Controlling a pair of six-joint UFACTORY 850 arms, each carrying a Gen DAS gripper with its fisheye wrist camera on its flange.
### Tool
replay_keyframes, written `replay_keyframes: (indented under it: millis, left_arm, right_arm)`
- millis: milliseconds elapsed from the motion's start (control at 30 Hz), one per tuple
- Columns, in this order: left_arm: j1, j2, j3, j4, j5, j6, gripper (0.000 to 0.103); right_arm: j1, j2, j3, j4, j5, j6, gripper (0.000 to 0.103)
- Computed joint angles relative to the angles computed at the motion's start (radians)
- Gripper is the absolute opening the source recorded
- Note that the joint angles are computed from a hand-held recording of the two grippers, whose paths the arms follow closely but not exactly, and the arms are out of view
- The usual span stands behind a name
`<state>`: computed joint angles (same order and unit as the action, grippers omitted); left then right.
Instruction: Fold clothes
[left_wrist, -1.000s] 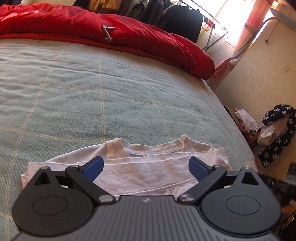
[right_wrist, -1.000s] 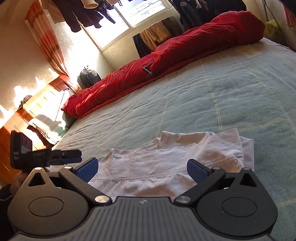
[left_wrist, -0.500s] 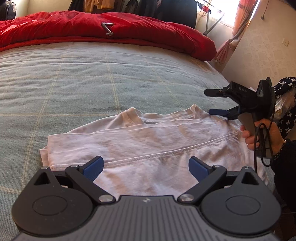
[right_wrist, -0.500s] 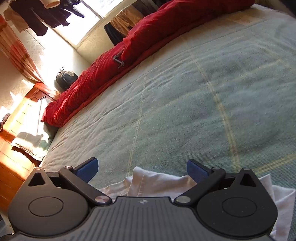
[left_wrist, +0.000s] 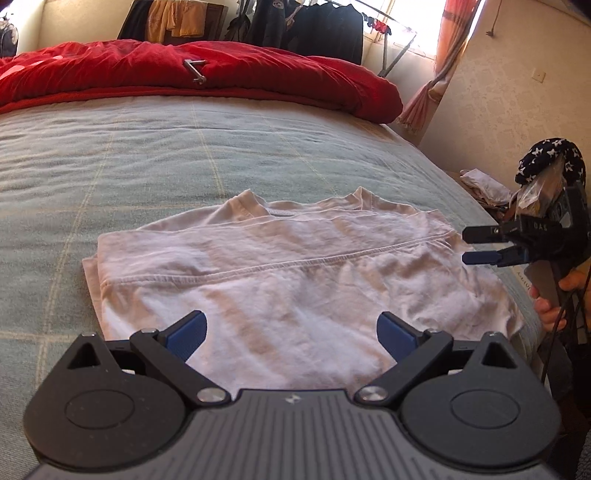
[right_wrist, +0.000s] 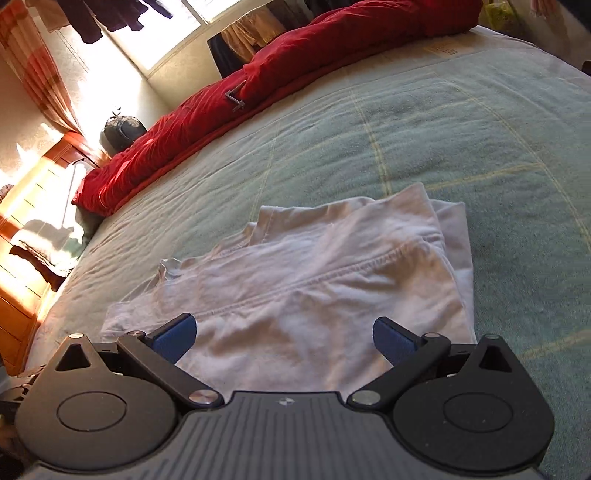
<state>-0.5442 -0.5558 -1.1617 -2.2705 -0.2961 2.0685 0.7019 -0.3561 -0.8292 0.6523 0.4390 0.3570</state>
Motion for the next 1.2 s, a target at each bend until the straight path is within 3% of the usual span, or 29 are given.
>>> replay_keyframes:
  millis: [100,300,533,600,700,767,867,1000,1133,1200]
  left_arm:
    - [0.002,-0.002,0.008,-0.088,0.069,0.038,0.098]
    - [0.041,0.018,0.025,-0.085,-0.031,0.016,0.098]
    - [0.059,-0.077,-0.092,-0.030,-0.004,-0.075,0.098]
    - [0.061,-0.095,-0.110,-0.078,0.021,-0.038,0.098]
    - [0.075,-0.098,-0.109,-0.083,-0.003,-0.070,0.098]
    - [0.064,-0.074,-0.090,-0.157,0.010,0.009,0.098]
    - [0.037,-0.027,-0.049,-0.242,0.026,0.149,0.098]
    - [0.004,0.017,0.005,-0.257,0.023,0.242,0.098]
    - [-0.018,0.024,0.019,-0.309,0.063,0.330,0.098]
    - [-0.019,0.019,0.016,-0.285,0.087,0.281,0.098]
  right_arm:
    - [0.040,-0.024,0.010,0.087,0.078,-0.086,0.103]
    - [0.056,-0.048,-0.008,0.169,0.096,-0.166,0.103]
    - [0.079,-0.072,-0.038,0.293,0.106,-0.319,0.103]
    - [0.085,-0.077,-0.044,0.320,0.106,-0.378,0.103]
    - [0.094,-0.080,-0.048,0.349,0.113,-0.451,0.103]
    - [0.101,-0.078,-0.048,0.368,0.118,-0.494,0.103]
    - [0.094,-0.048,-0.016,0.254,0.130,-0.366,0.103]
    - [0.075,-0.018,0.028,0.138,0.225,-0.205,0.103]
    - [0.035,-0.014,0.036,0.155,0.183,-0.150,0.103]
    - [0.027,-0.004,0.061,0.154,0.176,-0.069,0.103]
